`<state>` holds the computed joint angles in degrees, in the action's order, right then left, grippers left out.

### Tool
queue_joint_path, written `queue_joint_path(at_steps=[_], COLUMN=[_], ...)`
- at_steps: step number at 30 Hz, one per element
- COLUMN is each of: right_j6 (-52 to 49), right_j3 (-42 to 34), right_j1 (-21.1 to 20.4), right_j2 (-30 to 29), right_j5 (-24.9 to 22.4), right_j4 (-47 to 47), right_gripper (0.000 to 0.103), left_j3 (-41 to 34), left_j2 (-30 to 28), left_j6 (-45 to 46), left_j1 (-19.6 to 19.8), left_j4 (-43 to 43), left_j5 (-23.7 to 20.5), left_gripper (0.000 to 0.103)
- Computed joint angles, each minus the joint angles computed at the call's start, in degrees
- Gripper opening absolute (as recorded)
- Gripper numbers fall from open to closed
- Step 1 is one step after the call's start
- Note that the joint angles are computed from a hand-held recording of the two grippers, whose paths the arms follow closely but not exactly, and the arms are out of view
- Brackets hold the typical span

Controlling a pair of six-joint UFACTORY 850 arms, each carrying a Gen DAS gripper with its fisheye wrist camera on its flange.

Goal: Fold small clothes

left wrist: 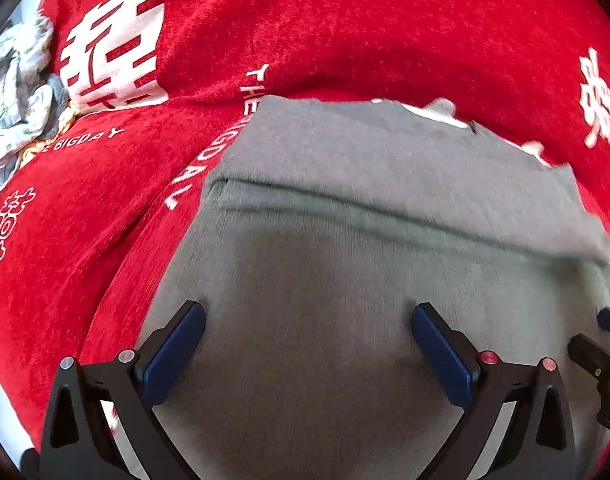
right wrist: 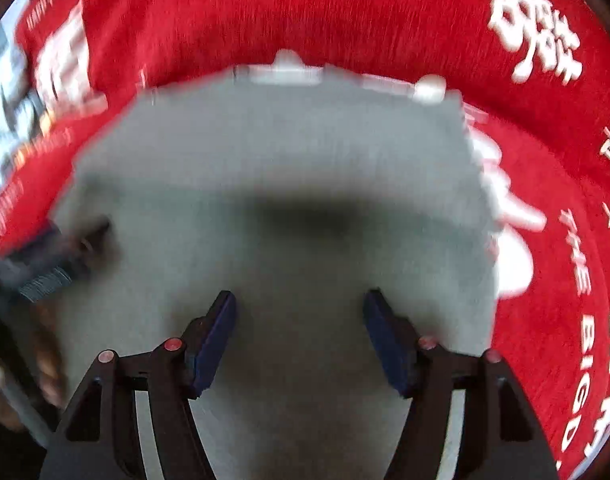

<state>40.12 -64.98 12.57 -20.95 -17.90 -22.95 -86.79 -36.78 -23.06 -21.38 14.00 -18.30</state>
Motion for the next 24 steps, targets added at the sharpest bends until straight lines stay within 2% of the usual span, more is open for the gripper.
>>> queue_joint_path(at_steps=[2,4,9,10,13,16,19,21,22,24], right_j6=[3.3,-1.29,-0.65,0.67,2.1,-4.45,-12.52,-15.29,-15.8,-18.52], right_j3=[2.61,4.63,11.0,12.38,15.84,17.04,16.87,16.07,16.0,16.37], right_j1=[0.35,0.39,1.88,2.57,4.06,4.33,4.77,6.3,6.87,7.88], right_j2=[1.56,3.54,9.32,10.54,13.48,14.65,15.15,14.86,15.05,16.24], right_j5=[0.75,0.41,0.04,-0.25,-1.06,-3.46,-7.71,-12.15,-12.86,-10.6], right_j4=[-3.33,0.49,-1.4,-2.8,-5.3,1.13,6.24,4.53,3.57,3.24], right_gripper=[0.08,0.08,0.081,0.081,0.081,0.084,0.084,0.084,0.084,0.084], left_j3=[2.35,3.76,6.26,6.2,8.62,11.22,12.15,14.59,15.28,16.06], left_j2=[1.85,3.25,6.03,6.09,8.16,10.09,11.35,14.08,14.92,16.04], left_j6=[6.0,11.58,20.75,22.3,27.76,32.43,37.53,43.64,47.21,54.69], left_j1=[0.49,0.9,1.83,2.04,2.18,2.52,3.57,5.06,5.63,5.78], left_j4=[-5.18,-9.75,-17.53,-18.66,-20.12,-20.84,-22.52,-27.22,-29.99,-35.0], left_j5=[0.19,-1.11,-6.19,-8.71,-11.34,-14.16,-19.33,-18.33,-18.21,-17.87], left_gripper=[0.103,0.103,0.103,0.103,0.103,0.103,0.103,0.103,0.103,0.103])
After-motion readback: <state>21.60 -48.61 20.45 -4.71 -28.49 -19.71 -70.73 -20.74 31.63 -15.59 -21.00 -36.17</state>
